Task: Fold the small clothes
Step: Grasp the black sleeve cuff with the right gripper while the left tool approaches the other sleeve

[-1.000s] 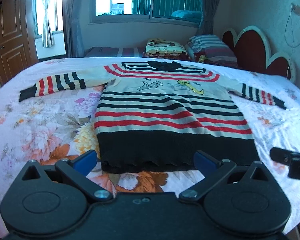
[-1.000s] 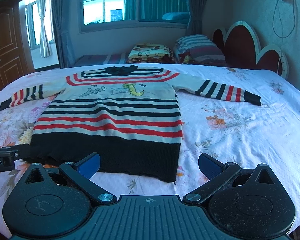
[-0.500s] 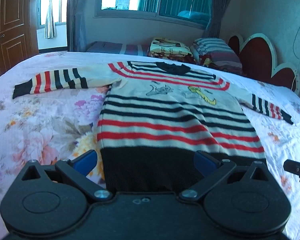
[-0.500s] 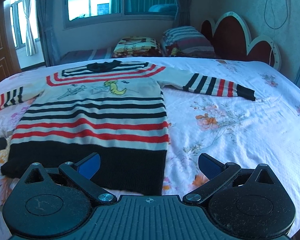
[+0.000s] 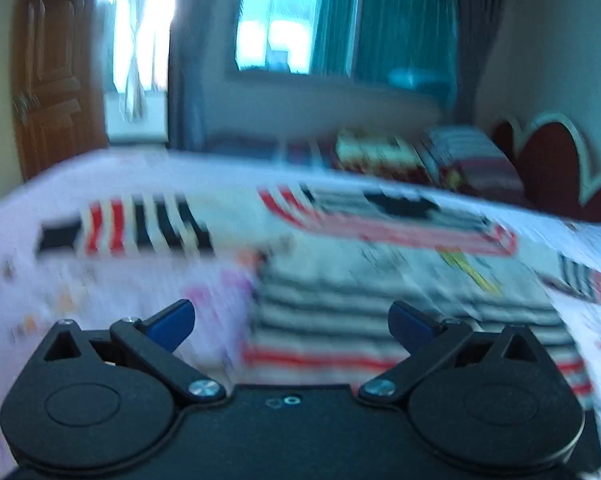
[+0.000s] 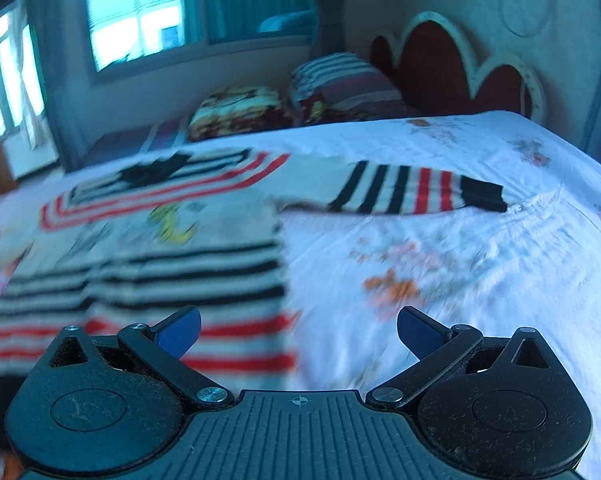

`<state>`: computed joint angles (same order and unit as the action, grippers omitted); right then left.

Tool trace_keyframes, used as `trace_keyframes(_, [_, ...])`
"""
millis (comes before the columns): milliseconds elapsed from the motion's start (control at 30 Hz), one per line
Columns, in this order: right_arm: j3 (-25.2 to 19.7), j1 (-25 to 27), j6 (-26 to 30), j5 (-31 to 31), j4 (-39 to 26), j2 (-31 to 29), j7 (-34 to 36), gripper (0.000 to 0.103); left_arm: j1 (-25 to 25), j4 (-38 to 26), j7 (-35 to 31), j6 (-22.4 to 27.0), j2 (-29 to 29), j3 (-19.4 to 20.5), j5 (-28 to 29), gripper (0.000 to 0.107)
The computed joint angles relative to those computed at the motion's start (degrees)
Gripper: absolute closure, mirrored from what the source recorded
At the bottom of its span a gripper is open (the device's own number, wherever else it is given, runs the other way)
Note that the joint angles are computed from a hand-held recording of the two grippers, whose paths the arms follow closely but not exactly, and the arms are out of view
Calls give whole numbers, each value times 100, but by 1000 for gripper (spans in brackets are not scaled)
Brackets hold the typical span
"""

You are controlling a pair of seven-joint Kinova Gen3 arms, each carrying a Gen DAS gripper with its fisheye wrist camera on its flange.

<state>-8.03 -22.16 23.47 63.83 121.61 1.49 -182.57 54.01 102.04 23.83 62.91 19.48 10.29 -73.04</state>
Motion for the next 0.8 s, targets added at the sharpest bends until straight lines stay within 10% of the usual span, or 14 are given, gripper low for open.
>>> trace_keyframes(300, [1505,657,-1588,51,-820,1229,-466,1,-853,-738,-1056,-574,392,-526,703,5])
trace_keyframes(400, [1346,1274,-1863,-401,-1121,1632,-416,57,-998,-855,-1269,-824,535,-689,831,6])
trace_keyframes(800, [2368,1600,-3027,-2275,-1467,2672,-222,57,-1163,-1123,-1881,-1742,935,-1202,1277,10])
